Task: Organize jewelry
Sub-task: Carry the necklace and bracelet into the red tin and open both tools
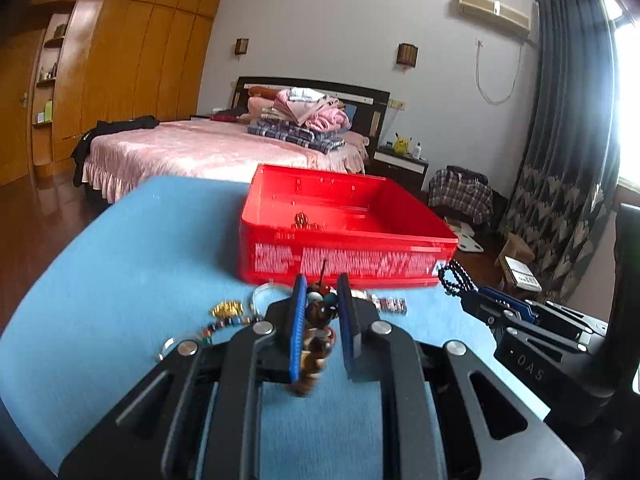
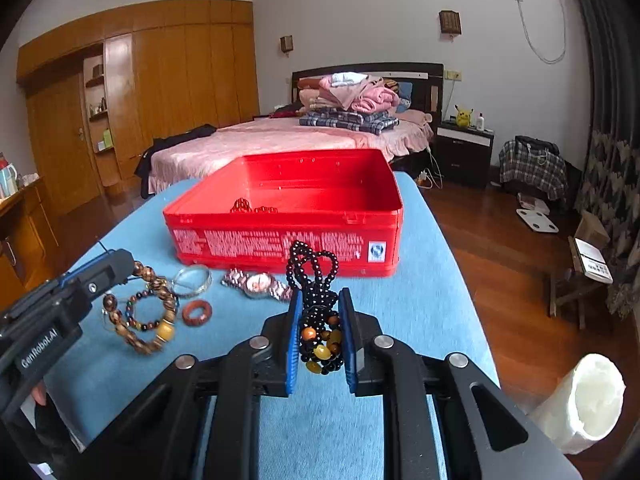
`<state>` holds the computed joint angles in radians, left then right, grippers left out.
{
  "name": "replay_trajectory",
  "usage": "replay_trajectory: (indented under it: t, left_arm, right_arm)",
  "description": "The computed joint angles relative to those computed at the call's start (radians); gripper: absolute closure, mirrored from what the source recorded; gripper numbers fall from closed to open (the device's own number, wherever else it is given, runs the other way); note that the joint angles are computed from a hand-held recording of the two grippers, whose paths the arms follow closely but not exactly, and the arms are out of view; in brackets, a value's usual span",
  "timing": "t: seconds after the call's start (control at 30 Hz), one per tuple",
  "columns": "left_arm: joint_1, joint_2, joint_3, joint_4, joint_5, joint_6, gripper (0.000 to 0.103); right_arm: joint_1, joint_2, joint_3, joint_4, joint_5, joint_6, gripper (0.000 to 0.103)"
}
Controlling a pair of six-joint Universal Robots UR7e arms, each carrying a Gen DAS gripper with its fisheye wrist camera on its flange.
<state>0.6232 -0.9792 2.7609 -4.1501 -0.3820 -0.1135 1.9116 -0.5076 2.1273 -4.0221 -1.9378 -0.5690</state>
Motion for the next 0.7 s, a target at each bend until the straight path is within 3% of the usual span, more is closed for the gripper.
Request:
replay_trajectory:
  t: [0.3, 0.7]
  left_arm:
    - [0.027, -0.059, -0.098, -0.064, -0.028, 0.202, 0.089]
    - [0.127, -0.083, -0.3, -0.096, -0.158, 0.411, 0.089]
  right_arm:
    - [0.025, -0.009, -0.07, 0.046, 0.01, 0.008, 0.085]
    - [0.037, -0.012, -0.221, 0.16, 0.043, 0.016, 0.085]
